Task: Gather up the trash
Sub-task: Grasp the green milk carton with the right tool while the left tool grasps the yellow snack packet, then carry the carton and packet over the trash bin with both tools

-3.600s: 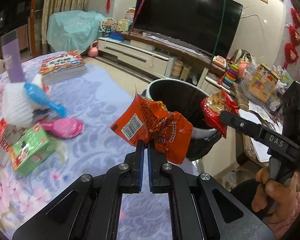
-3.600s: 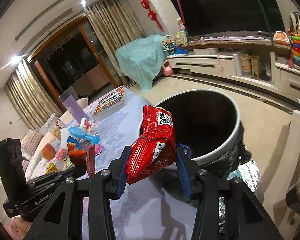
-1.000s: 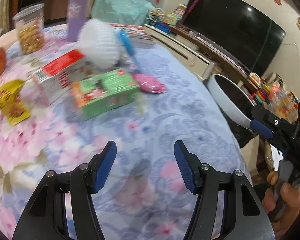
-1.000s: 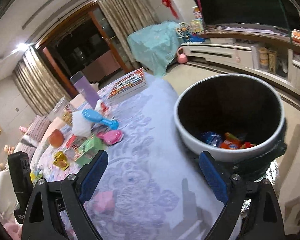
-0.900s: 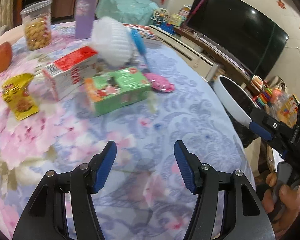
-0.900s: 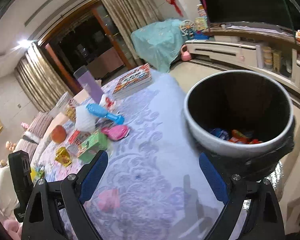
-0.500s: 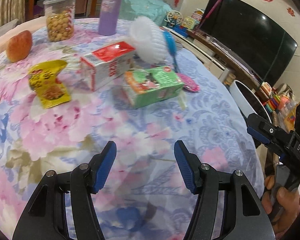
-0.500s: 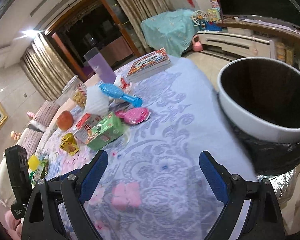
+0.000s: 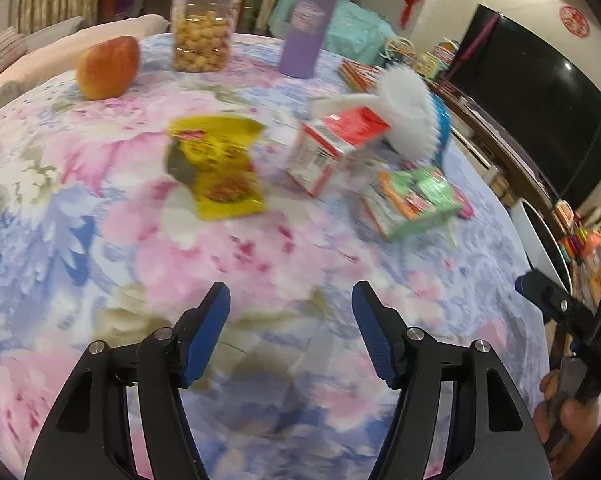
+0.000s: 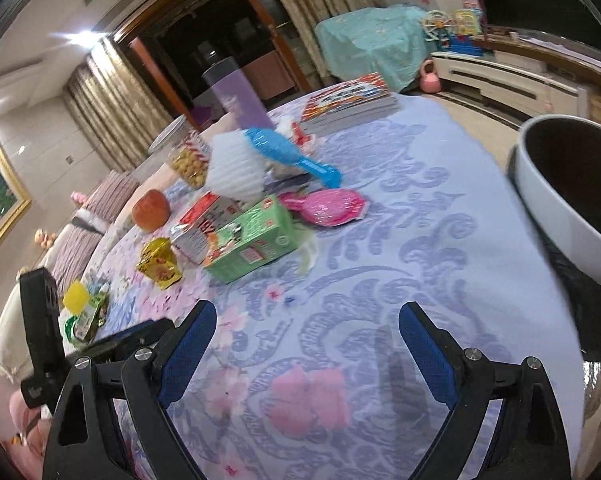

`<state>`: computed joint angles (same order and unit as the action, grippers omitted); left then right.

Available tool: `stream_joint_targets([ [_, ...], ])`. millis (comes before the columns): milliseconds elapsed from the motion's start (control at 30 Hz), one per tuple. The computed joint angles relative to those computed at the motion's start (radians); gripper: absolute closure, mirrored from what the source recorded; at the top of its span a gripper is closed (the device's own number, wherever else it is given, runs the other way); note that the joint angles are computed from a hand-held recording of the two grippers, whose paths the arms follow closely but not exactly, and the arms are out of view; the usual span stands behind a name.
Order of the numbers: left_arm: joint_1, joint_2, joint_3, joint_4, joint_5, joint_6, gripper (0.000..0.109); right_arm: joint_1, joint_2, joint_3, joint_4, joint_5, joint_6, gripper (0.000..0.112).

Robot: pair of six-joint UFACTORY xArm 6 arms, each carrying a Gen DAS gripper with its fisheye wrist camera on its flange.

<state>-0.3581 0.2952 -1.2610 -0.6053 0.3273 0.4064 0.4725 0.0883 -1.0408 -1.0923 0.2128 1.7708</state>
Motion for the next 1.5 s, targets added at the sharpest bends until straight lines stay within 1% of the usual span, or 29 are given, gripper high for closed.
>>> stream_joint_targets([
  [100,0.026,0.021,-0.032,0.020,0.005,-0.025,0.039,0.009,0.046,-0.044,0.062,-0.016,-0.104,0.015],
  [200,0.049,0.048,-0.072,0.029,0.016,-0.040,0.036,0.023,0.090,-0.091,0.154,-0.012,-0.251,0.014],
  [233,0.055,0.057,-0.088,0.029,0.023,-0.042,0.033,0.028,0.105,-0.108,0.194,-0.010,-0.309,0.013],
  [333,0.065,0.089,-0.137,0.039,0.043,-0.043,0.031,0.044,0.156,-0.172,0.300,0.019,-0.470,0.012],
  [400,0.070,0.113,-0.169,0.056,0.052,-0.053,0.028,0.049,0.180,-0.201,0.330,0.030,-0.521,0.012],
  [533,0.081,0.169,-0.243,0.079,0.074,-0.080,0.025,0.049,0.237,-0.268,0.420,0.054,-0.642,0.012],
  [600,0.086,0.201,-0.285,0.108,0.091,-0.114,0.025,0.051,0.271,-0.311,0.462,0.079,-0.703,0.012],
  [700,0.093,0.243,-0.338,0.111,0.119,-0.137,0.025,0.054,0.321,-0.376,0.508,0.130,-0.767,0.012],
  [800,0.089,0.253,-0.345,0.099,0.088,-0.127,0.025,0.054,0.359,-0.422,0.557,0.159,-0.814,0.012],
  [867,0.085,0.258,-0.343,0.141,0.065,-0.158,0.030,0.053,0.373,-0.441,0.569,0.171,-0.821,0.012],
  [900,0.083,0.260,-0.345,0.142,0.063,-0.154,0.041,0.052,0.377,-0.447,0.571,0.171,-0.820,0.012],
  [933,0.082,0.261,-0.347,0.122,0.064,-0.130,0.054,0.049,0.374,-0.441,0.565,0.158,-0.813,0.012],
  [967,0.080,0.260,-0.347,0.111,0.064,-0.110,0.062,0.046,0.368,-0.433,0.551,0.151,-0.798,0.014],
  [1033,0.075,0.257,-0.342,0.114,0.058,-0.098,0.070,0.043,0.357,-0.415,0.548,0.141,-0.791,0.017],
  [1067,0.072,0.252,-0.334,0.109,0.050,-0.085,0.070,0.040,0.353,-0.407,0.548,0.128,-0.787,0.022],
  [1133,0.067,0.233,-0.310,0.087,0.037,-0.054,0.072,0.037,0.342,-0.391,0.530,0.116,-0.757,0.022],
  [1300,0.047,0.167,-0.228,-0.004,0.039,0.032,0.074,0.034,0.284,-0.315,0.439,0.076,-0.633,0.022],
  [1400,0.023,0.119,-0.167,-0.059,0.033,0.097,0.074,0.026,0.232,-0.251,0.352,0.050,-0.517,0.022],
  [1500,0.002,0.089,-0.136,-0.117,0.049,0.156,0.075,0.016,0.175,-0.185,0.258,0.031,-0.394,0.022],
])
